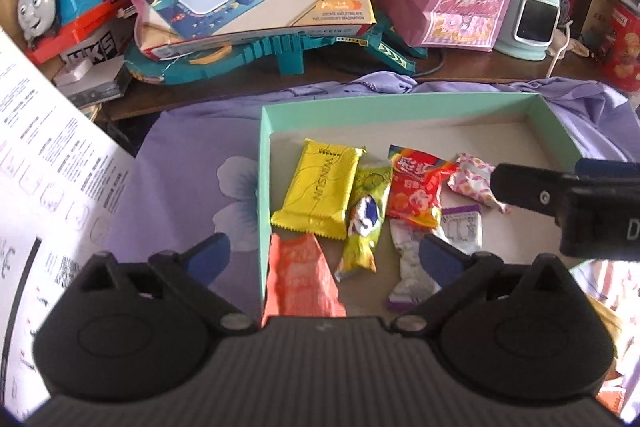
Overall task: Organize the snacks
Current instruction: 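Open both tools over the green box and withdraw them, then grasp dark red chocolate with left tool while right tool grasps pink tube candy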
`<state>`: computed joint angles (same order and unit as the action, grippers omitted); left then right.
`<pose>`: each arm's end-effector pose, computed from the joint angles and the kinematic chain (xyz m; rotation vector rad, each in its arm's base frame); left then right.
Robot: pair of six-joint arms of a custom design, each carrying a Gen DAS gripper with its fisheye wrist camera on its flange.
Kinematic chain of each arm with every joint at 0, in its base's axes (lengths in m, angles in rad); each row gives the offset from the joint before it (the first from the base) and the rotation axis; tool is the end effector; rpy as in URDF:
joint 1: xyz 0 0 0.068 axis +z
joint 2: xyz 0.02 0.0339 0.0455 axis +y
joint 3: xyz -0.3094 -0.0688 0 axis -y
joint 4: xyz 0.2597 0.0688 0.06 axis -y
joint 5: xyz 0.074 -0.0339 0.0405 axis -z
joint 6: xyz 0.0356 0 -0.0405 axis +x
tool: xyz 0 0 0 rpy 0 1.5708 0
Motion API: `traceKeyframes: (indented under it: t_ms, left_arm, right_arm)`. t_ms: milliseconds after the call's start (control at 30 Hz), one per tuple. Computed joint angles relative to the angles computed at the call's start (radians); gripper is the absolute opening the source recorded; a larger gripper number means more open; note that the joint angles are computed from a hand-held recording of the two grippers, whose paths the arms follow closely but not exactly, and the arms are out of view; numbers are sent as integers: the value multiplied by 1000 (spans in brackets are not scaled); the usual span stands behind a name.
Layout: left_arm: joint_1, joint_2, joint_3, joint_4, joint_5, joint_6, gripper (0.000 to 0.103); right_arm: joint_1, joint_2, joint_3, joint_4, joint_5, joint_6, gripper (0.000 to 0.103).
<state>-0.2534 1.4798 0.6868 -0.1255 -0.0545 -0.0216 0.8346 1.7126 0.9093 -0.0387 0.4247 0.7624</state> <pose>0.2748 -0.0692 0.1916 0.2649 2.4739 -0.0482 0.2513 0.2555 0.1952 0.1073 2.3331 0.2858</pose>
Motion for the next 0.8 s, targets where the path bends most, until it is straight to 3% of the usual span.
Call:
traceKeyframes:
  t_ms: [433, 800]
  left_arm:
    - [62, -279, -257, -83, 27, 72, 103]
    - [230, -400, -479, -94, 130, 254, 102]
  right_arm:
    - [204, -114, -114, -95, 82, 193, 103]
    - [341, 22, -68, -78, 40, 258, 100]
